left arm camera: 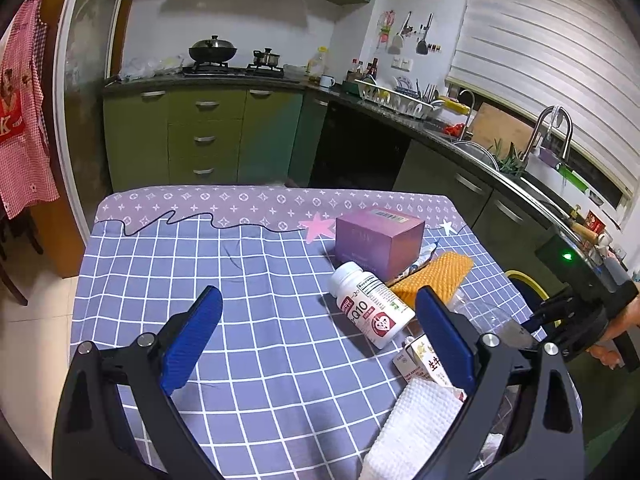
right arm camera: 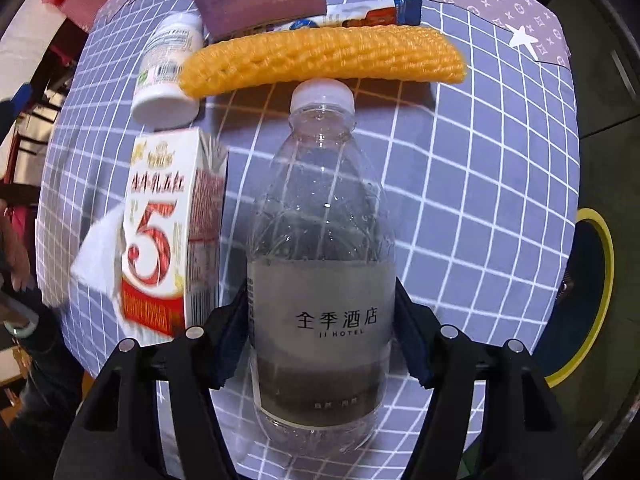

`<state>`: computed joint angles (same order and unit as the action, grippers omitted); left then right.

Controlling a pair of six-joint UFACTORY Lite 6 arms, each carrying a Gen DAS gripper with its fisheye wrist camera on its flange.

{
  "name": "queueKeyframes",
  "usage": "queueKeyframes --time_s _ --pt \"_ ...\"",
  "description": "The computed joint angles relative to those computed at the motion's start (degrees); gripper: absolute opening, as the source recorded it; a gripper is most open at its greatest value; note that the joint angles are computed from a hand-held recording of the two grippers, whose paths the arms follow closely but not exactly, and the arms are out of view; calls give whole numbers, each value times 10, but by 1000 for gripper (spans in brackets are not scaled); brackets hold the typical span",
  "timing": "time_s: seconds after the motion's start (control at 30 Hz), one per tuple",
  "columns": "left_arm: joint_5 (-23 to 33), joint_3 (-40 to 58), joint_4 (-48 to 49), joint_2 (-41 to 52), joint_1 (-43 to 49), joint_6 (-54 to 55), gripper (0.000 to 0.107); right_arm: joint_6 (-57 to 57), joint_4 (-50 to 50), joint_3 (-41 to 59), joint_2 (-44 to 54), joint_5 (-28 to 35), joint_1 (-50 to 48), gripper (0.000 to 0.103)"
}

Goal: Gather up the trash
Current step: 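Grasp the clear water bottle with the right gripper and drop it into the bin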

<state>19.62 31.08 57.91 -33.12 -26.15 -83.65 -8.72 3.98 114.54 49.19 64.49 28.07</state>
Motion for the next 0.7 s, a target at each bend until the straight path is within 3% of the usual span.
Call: queueKeyframes --time_s 0.5,0.7 --pt "15 4 39 13 -20 -39 92 -84 60 -204 -176 -30 -76 64" --pt "17 2 43 12 -22 -45 92 -121 91 -212 -230 -15 -145 65"
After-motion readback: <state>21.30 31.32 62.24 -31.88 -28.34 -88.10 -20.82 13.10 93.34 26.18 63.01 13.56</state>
